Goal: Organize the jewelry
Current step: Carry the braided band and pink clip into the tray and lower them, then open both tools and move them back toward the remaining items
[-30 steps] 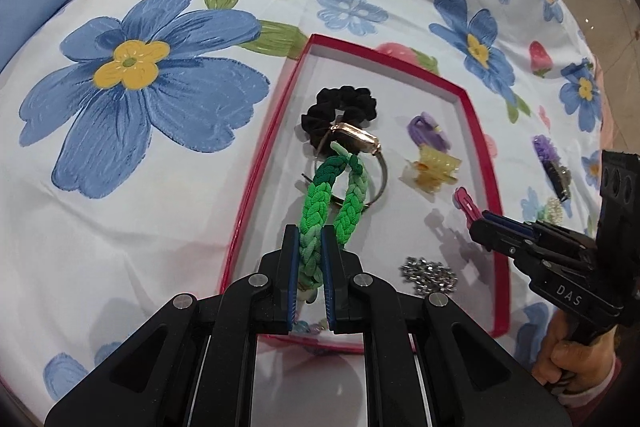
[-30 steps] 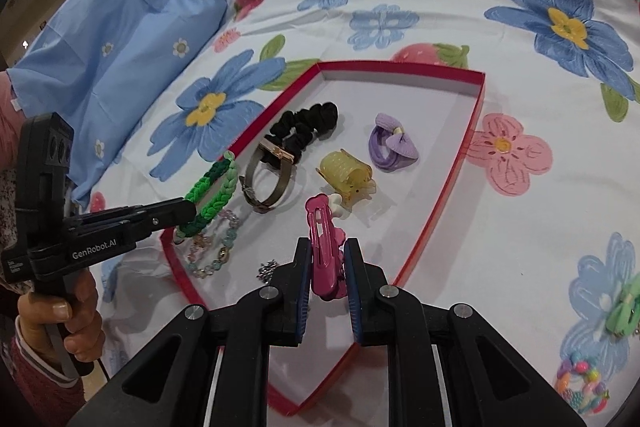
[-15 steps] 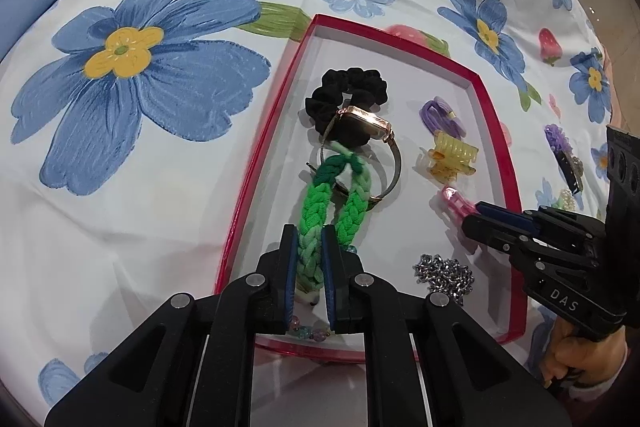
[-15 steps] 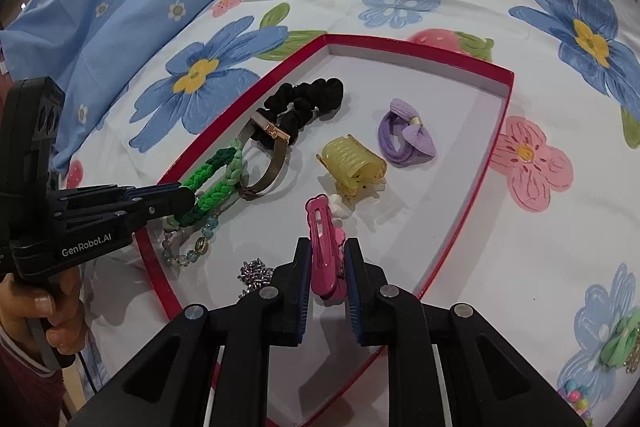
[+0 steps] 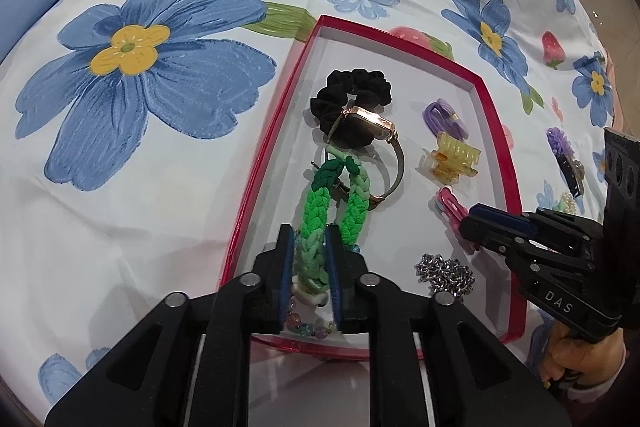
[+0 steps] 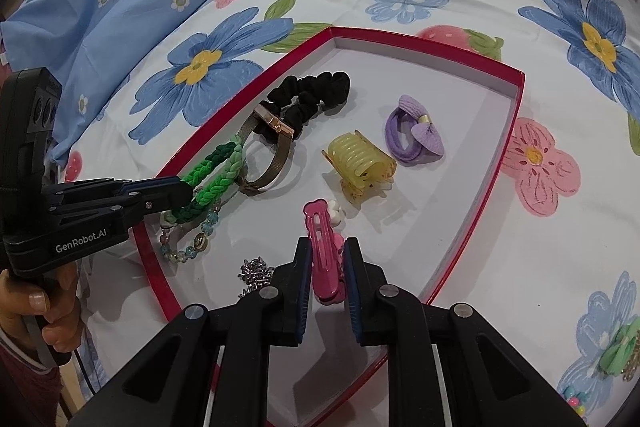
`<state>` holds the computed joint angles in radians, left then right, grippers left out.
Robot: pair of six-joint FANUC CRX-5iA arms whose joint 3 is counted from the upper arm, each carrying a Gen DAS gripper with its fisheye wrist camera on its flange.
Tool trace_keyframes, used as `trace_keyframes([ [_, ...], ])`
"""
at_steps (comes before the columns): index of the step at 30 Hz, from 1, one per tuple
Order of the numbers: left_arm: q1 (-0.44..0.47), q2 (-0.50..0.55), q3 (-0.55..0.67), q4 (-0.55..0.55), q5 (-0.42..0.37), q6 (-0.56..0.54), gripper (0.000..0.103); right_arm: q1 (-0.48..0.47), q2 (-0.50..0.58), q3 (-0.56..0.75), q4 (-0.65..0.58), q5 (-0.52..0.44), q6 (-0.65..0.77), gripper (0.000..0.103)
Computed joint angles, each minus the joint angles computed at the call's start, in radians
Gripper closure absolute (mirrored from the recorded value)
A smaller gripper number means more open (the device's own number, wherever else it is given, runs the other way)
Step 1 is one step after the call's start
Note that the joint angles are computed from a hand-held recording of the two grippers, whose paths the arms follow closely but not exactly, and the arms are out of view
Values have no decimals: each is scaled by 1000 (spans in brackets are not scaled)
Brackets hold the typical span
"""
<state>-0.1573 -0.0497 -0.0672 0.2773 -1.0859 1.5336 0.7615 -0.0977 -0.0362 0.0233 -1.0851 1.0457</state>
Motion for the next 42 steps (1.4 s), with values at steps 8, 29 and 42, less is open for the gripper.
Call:
trace_keyframes([
  [8,-4,-28,2,-4,10,19,66,3,-21,-11,-2,21,-16,82],
  [29,-131,-81,1,73,65,35,44,27,-421,-291,210,48,-376,58],
  [42,-269,-11,86,48,31,32,41,4,-630,-423,304,-73,-532,56],
])
